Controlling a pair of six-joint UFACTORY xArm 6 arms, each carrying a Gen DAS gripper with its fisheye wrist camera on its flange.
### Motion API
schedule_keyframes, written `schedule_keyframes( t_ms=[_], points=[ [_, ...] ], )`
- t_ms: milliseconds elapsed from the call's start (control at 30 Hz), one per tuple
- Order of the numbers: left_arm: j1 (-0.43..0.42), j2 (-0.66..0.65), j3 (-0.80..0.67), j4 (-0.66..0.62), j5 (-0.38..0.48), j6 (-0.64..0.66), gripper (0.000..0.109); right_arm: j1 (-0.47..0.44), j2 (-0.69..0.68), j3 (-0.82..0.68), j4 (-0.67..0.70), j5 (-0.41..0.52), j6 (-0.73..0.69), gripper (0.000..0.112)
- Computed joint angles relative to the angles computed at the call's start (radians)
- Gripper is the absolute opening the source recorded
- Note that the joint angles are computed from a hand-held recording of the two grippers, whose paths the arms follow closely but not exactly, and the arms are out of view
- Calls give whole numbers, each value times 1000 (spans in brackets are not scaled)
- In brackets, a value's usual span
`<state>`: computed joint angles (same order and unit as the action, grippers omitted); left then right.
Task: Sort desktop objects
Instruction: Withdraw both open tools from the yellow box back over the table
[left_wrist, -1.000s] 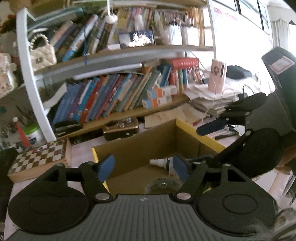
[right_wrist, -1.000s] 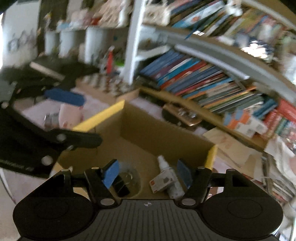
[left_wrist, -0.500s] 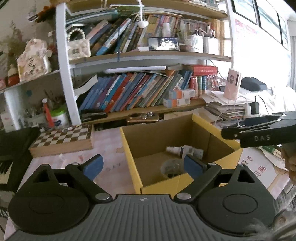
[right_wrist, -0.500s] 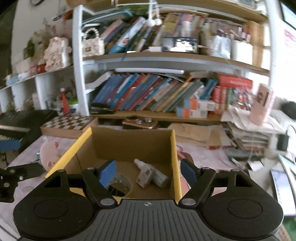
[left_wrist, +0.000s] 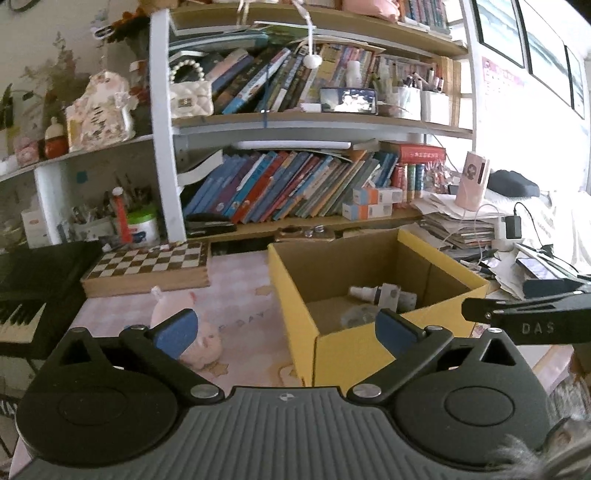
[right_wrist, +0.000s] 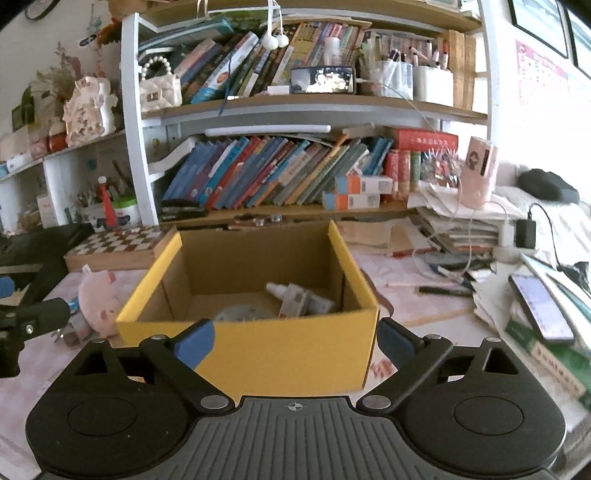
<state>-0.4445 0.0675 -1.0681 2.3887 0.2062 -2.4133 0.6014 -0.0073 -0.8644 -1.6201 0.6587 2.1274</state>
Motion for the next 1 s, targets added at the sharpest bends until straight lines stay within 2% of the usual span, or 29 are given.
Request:
schedule_keyframes(
  t_ms=[100,300,400,667,1000],
  points=[
    [13,-32,46,17,-6,-17,103,49,1,4,48,42,-6,97],
    [33,-104,160,-30,-19,13,103,168,43,-24,193,148,-27,97],
    [37,-129,200,13,-40,-17,103,227,77,-50,254,193,-52,97],
    [78,-192,265,163,-93,-137,103,309,122,-102,341,235,-72,97],
    [134,-242,328,258,-169,-208,103,368,184,-165,413,221,-95,97]
  ],
)
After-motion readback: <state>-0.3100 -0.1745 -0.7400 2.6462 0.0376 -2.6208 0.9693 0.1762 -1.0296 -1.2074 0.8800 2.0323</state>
